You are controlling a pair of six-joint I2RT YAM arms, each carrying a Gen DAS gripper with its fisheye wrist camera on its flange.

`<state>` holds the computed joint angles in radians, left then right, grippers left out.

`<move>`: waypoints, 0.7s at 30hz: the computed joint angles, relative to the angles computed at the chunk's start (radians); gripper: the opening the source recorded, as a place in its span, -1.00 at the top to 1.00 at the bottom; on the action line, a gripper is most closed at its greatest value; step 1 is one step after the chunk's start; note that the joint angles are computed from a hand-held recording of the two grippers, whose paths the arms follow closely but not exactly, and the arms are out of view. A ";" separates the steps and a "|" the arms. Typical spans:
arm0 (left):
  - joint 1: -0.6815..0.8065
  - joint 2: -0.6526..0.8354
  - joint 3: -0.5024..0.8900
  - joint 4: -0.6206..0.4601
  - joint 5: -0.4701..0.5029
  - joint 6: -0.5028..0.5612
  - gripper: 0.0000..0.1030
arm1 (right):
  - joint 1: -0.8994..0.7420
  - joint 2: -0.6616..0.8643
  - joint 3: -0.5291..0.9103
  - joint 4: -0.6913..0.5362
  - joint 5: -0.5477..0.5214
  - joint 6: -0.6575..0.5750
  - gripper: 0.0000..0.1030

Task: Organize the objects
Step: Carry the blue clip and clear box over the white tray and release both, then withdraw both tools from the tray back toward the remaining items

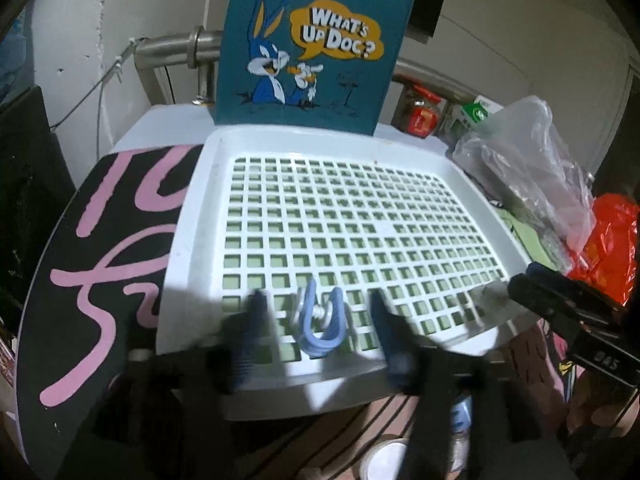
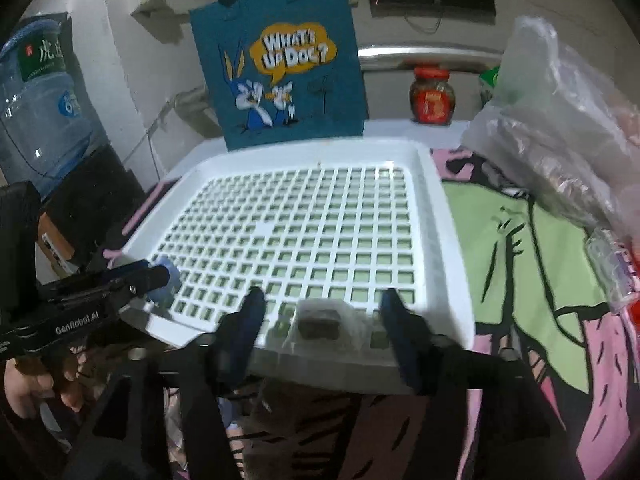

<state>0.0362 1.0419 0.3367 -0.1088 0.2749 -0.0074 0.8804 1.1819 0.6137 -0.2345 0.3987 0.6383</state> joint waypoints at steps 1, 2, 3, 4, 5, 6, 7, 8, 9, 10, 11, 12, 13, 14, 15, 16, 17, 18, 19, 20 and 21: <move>0.006 -0.016 -0.003 -0.001 0.013 -0.003 -0.41 | 0.008 -0.017 -0.005 0.004 0.012 -0.001 -0.37; 0.013 -0.041 -0.007 -0.008 0.025 -0.006 -0.44 | 0.021 -0.042 -0.012 0.009 0.031 -0.003 -0.40; 0.021 -0.068 -0.009 -0.020 0.038 -0.008 -0.45 | 0.032 -0.057 -0.017 0.013 0.048 -0.003 -0.44; 0.022 -0.083 -0.009 -0.025 0.045 -0.010 -0.46 | 0.043 -0.075 -0.022 0.016 0.067 -0.002 -0.46; 0.025 -0.102 -0.011 -0.033 0.053 -0.010 -0.47 | 0.048 -0.085 -0.024 0.016 0.080 -0.004 -0.47; 0.024 -0.124 -0.010 -0.043 0.056 -0.012 -0.50 | 0.056 -0.095 -0.026 0.016 0.095 -0.004 -0.47; 0.027 -0.143 -0.012 -0.049 0.062 -0.011 -0.51 | 0.064 -0.104 -0.029 0.016 0.107 -0.003 -0.47; 0.029 -0.180 -0.019 -0.057 0.068 -0.012 -0.59 | 0.074 -0.112 -0.033 0.019 0.120 -0.004 -0.47; 0.030 -0.203 -0.024 -0.062 0.069 -0.012 -0.67 | 0.083 -0.123 -0.037 0.020 0.132 -0.007 -0.48; 0.029 -0.233 -0.028 -0.071 0.066 -0.013 -0.69 | 0.095 -0.134 -0.041 0.022 0.148 -0.008 -0.48; 0.031 -0.271 -0.032 -0.086 0.065 -0.012 -0.69 | 0.108 -0.144 -0.047 0.025 0.165 -0.009 -0.48; 0.038 -0.290 -0.032 -0.097 0.071 -0.007 -0.69 | 0.125 -0.153 -0.050 0.026 0.187 -0.010 -0.48; 0.046 -0.307 -0.032 -0.107 0.079 -0.003 -0.69 | 0.135 -0.161 -0.052 0.025 0.202 -0.013 -0.48; 0.057 -0.342 -0.036 -0.121 0.087 -0.002 -0.69 | 0.152 -0.170 -0.056 0.023 0.223 -0.012 -0.48; 0.066 -0.362 -0.039 -0.131 0.094 0.000 -0.69 | 0.172 -0.181 -0.059 0.019 0.250 -0.011 -0.49; 0.078 -0.385 -0.041 -0.146 0.104 0.004 -0.69 | 0.185 -0.189 -0.060 0.017 0.268 -0.011 -0.50; 0.085 -0.403 -0.043 -0.157 0.109 0.007 -0.69 | 0.200 -0.198 -0.063 0.015 0.286 -0.012 -0.50; 0.091 -0.417 -0.044 -0.167 0.111 0.011 -0.69 | 0.218 -0.207 -0.065 0.013 0.309 -0.013 -0.51; 0.096 -0.430 -0.044 -0.177 0.112 0.014 -0.69 | 0.229 -0.213 -0.066 0.010 0.324 -0.013 -0.52; 0.103 -0.448 -0.044 -0.191 0.116 0.021 -0.69 | 0.242 -0.221 -0.067 0.008 0.341 -0.014 -0.52; 0.111 -0.468 -0.046 -0.206 0.121 0.028 -0.69 | 0.259 -0.230 -0.069 0.006 0.362 -0.016 -0.53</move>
